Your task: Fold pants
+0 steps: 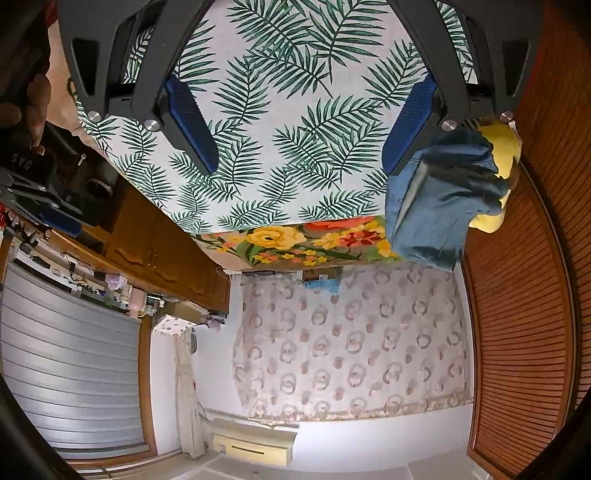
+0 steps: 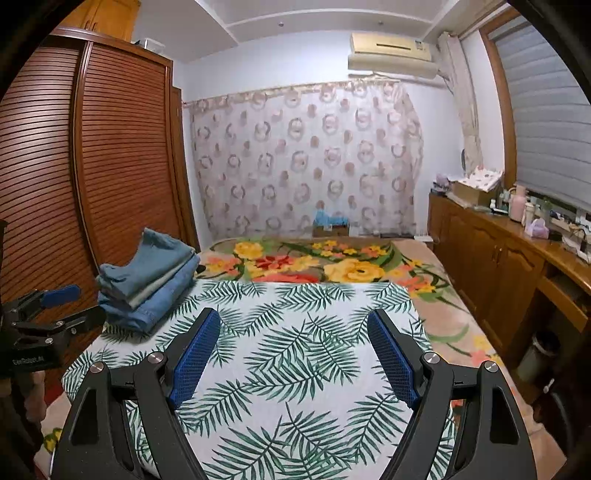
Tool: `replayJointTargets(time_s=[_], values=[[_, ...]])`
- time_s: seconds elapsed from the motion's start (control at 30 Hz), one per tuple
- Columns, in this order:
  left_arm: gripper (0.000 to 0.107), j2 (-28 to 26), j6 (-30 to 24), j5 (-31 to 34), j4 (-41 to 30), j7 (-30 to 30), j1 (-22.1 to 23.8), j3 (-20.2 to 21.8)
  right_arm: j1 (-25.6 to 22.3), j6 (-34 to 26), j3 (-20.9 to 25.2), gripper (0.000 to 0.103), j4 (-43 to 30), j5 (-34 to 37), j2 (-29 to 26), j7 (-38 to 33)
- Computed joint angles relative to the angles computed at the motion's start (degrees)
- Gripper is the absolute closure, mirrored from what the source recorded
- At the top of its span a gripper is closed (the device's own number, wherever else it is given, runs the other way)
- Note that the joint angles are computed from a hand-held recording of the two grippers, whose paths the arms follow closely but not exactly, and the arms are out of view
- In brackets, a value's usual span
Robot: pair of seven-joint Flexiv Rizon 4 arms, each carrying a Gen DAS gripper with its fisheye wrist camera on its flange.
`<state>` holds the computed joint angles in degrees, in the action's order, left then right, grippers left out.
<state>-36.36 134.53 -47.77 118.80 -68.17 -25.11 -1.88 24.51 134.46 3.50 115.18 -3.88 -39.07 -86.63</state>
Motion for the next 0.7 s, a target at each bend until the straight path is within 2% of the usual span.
replayJointTargets(time_s=[0.13, 0.7], values=[[0.016, 0.29, 1.07, 0.35, 0.57, -0.83, 0.15, -0.07, 0.85, 1.81, -0.42, 0.020, 0.23, 1.20, -1.03, -1.21], [0.016, 0.50, 1.59, 0.50, 1.03, -1.12, 0.40, -0.18, -0.74, 1.82, -0.06, 0.020, -0.08, -0.68, -1.57, -0.95]])
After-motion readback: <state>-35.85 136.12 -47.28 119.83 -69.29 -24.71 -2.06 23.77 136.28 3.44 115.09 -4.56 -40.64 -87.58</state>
